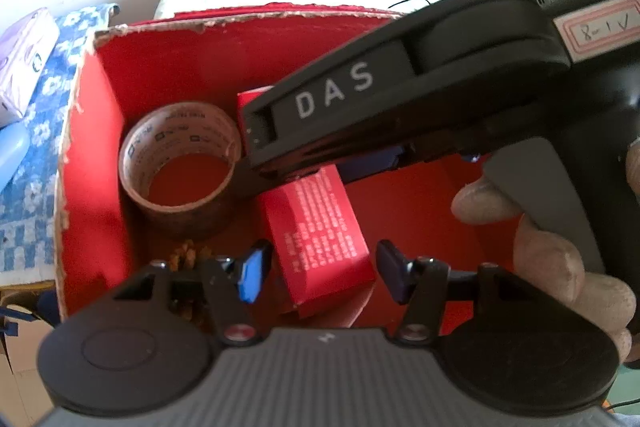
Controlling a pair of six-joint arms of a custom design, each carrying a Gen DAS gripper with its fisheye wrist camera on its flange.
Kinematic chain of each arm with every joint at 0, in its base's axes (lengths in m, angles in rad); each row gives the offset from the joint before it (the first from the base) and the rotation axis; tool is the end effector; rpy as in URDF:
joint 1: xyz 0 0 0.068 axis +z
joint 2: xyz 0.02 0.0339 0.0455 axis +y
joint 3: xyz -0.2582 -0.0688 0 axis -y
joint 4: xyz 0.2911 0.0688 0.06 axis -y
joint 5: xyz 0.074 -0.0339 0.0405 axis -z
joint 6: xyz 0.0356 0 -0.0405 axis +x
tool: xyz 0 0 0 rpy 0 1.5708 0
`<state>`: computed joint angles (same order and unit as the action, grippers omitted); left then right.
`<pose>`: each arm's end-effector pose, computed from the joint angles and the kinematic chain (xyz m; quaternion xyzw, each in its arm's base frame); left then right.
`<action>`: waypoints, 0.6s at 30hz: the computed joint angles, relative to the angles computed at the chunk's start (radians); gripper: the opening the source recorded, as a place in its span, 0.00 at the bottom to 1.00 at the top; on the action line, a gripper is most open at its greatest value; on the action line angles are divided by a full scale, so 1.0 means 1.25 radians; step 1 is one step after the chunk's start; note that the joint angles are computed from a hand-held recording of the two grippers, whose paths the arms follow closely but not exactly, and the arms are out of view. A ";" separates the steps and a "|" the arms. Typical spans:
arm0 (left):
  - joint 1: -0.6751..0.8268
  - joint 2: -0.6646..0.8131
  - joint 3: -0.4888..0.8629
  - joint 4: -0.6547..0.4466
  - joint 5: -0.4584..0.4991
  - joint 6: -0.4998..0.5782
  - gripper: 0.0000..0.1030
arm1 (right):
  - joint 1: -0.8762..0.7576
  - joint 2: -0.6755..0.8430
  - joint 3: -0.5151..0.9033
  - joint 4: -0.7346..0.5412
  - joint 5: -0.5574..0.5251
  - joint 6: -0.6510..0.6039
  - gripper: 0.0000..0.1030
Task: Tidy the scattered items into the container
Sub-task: 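Lower the red carton into the box beside the tape roll, then open the right gripper and withdraw it from the box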
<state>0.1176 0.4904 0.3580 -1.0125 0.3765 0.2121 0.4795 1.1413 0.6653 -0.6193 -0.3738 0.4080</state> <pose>0.1336 0.0026 0.1586 0.0849 0.9572 -0.1464 0.2348 0.2138 0.1258 0.1729 -0.0779 0.9528 0.2624 0.1315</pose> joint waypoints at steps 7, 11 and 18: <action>-0.018 -0.011 0.009 -0.003 -0.016 -0.027 0.63 | -0.010 -0.029 -0.013 -0.005 -0.001 -0.013 0.60; -0.033 -0.018 0.019 -0.009 -0.037 -0.052 0.67 | -0.017 -0.048 -0.019 -0.006 -0.005 -0.013 0.60; -0.147 -0.026 0.046 0.015 -0.119 -0.165 0.74 | -0.010 -0.090 -0.029 -0.019 0.029 -0.015 0.60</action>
<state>-0.0660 0.4582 0.4150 -0.9936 0.2277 0.0053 0.4673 1.0286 0.6284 -0.6436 -0.3370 0.3887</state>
